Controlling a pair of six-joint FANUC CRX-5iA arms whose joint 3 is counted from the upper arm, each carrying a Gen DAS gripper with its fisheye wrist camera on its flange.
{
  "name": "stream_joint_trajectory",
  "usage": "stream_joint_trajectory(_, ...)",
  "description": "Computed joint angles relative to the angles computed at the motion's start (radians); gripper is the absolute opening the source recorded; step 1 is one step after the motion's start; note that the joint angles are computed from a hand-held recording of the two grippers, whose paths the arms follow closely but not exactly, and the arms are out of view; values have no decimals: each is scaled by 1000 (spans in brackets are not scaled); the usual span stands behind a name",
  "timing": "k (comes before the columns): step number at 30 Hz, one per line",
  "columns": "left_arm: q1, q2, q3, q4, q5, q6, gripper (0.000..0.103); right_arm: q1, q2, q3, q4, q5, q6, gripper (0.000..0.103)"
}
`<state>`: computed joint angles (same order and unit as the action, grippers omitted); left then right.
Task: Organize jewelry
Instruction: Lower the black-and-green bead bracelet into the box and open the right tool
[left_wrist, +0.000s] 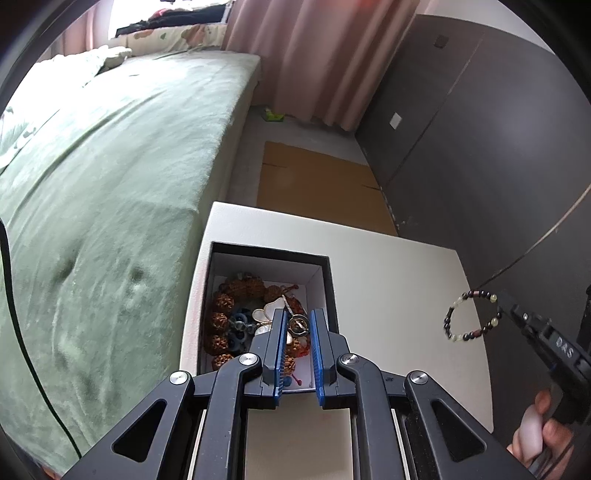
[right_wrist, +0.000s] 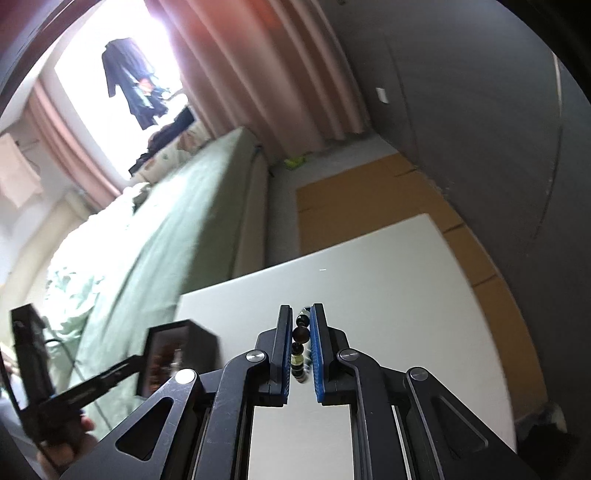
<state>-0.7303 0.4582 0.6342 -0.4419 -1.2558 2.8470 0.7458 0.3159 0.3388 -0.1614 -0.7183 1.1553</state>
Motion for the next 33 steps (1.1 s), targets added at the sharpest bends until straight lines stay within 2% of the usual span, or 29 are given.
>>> stream_joint_trajectory(5, 19, -34, -59, 38, 78, 19, 15, 13, 23, 38, -53, 12, 64, 11)
stream_joint_trajectory(7, 29, -47, -84, 58, 116, 10, 37, 18, 23, 42, -76, 19, 86, 11)
stream_joint_trajectory(8, 32, -59, -103, 60, 138, 15, 58, 19, 27, 47, -87, 21, 95, 11)
stream_joint_trajectory(9, 29, -71, -117, 46, 153, 34, 69, 19, 29, 51, -99, 23, 104, 11)
stream_joint_trajectory(13, 28, -127, -171, 1, 184, 111, 70, 22, 35, 68, -159, 34, 145, 11)
stream_joint_trajectory(18, 37, -178, -223, -27, 180, 173, 70, 30, 52, 105, -252, 38, 232, 11)
stream_joint_trajectory(21, 39, -196, -237, -46, 163, 197, 70, 41, 70, 139, -311, 35, 293, 11)
stream_joint_trajectory(25, 25, -214, -237, -108, 104, 246, 70, 42, 105, 200, -415, 5, 356, 11)
stream_joint_trajectory(29, 28, -240, -267, -122, 118, 281, 70, 47, 155, 262, -484, -22, 382, 11)
stream_joint_trajectory(30, 30, -243, -271, -120, 122, 282, 70, 61, 165, 268, -443, -18, 344, 11)
stream_joint_trajectory(31, 32, -244, -274, -115, 126, 280, 70, 85, 177, 267, -349, -13, 270, 11)
stream_joint_trajectory(32, 33, -244, -277, -109, 132, 272, 70, 109, 194, 268, -243, -17, 185, 14)
stream_joint_trajectory(33, 35, -243, -277, -103, 138, 260, 70, 118, 211, 278, -189, -40, 140, 18)
